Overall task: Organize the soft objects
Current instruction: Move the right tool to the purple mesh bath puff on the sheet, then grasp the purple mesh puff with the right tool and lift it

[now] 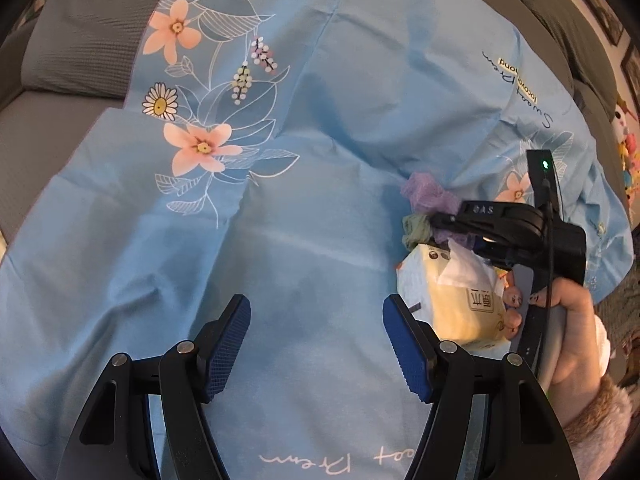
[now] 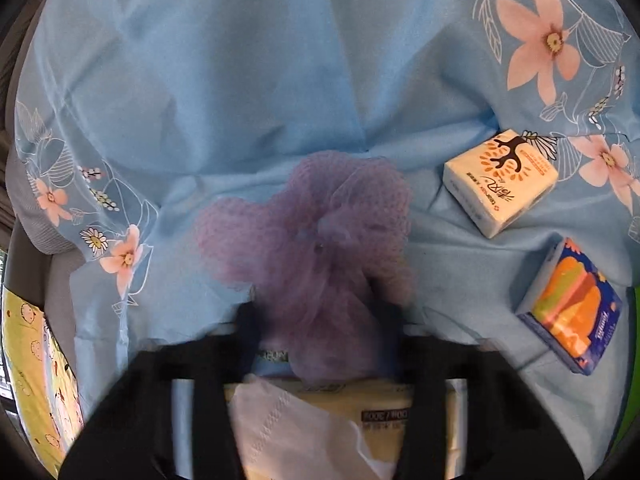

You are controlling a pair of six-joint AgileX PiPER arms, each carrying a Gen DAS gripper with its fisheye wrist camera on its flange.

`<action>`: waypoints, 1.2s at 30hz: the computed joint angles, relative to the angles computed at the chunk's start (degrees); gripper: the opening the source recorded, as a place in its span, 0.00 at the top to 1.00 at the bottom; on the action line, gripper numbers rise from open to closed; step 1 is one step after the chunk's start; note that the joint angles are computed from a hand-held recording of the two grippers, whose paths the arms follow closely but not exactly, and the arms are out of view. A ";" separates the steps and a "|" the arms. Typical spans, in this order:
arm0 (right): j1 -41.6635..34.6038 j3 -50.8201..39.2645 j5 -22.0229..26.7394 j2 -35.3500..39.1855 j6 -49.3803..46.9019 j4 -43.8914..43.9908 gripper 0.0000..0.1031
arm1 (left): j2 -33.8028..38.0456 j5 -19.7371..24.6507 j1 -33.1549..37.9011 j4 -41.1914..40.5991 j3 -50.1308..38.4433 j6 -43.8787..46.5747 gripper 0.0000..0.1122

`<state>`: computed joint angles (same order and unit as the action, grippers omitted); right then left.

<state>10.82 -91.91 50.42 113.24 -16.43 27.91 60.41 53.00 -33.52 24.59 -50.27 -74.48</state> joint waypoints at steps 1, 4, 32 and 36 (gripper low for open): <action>-0.62 0.80 -0.52 -0.64 -1.12 1.43 0.76 | -0.14 0.01 -0.19 0.12 0.07 -0.24 0.38; -2.89 5.59 -2.80 -5.46 -7.75 7.00 0.76 | -0.66 0.49 -0.72 0.48 0.33 -0.90 0.38; -31.66 54.46 9.25 -43.61 -51.68 13.82 0.12 | -1.86 -3.70 -18.86 -0.01 5.21 -12.33 0.38; -35.78 51.67 12.51 -41.30 -51.49 15.42 0.12 | 0.43 -0.10 -23.24 2.46 3.62 -15.04 0.38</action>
<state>-24.96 -40.24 62.94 71.94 -67.92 43.33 60.84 52.90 -56.75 27.05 -46.65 -89.52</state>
